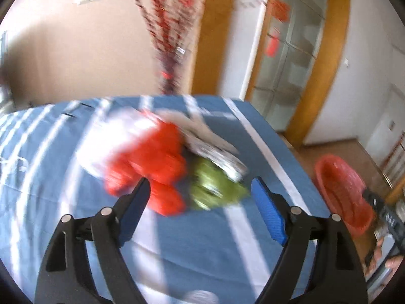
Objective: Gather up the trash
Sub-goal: 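Move both tools back to the table toward the remaining bags, then grasp the clear plastic bag with the left tool while the right tool reaches the red bag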
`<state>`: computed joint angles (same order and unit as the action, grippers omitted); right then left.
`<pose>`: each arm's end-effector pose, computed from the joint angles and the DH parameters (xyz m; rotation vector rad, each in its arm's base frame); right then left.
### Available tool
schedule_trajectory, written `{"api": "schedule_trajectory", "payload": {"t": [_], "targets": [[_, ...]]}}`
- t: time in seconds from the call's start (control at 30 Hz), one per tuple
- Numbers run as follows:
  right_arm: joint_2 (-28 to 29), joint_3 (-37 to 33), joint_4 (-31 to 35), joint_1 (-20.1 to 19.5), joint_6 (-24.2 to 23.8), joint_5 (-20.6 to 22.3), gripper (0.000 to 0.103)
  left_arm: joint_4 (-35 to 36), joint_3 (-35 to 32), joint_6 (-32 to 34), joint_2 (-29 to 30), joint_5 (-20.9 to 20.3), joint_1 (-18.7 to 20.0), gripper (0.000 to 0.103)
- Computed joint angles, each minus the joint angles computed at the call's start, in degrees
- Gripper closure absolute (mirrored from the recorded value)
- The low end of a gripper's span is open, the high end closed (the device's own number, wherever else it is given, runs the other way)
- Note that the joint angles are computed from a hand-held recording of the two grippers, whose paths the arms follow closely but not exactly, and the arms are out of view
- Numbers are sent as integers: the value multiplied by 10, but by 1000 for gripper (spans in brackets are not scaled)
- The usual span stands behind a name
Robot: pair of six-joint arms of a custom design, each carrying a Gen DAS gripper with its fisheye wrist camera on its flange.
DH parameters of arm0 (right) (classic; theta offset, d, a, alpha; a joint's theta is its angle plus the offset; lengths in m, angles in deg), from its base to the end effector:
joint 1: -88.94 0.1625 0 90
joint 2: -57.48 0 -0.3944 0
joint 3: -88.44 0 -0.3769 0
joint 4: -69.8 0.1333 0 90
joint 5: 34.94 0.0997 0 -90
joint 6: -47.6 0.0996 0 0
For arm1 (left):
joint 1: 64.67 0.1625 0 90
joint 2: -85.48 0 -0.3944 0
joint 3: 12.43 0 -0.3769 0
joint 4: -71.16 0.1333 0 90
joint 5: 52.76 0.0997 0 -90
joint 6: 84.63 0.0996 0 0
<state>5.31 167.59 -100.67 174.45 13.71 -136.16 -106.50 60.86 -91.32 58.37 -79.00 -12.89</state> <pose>0.0575 -0.7223 0.3250 0.5035 -2.3962 1.0849 -0.2680 -0.7002 0.1033 0.0930 2.1198 -1.2134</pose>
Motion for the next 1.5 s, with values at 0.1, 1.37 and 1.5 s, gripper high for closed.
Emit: {"api": "schedule_trajectory", "payload": {"t": [0.1, 1.37, 1.5], "targets": [[5, 6, -4, 7, -13, -5, 22, -44, 4, 27, -19, 32, 8, 22], [54, -8, 29, 46, -61, -39, 22, 60, -40, -45, -79, 49, 99, 23], [56, -14, 31, 45, -60, -43, 22, 194, -81, -133, -63, 64, 122, 23]]}}
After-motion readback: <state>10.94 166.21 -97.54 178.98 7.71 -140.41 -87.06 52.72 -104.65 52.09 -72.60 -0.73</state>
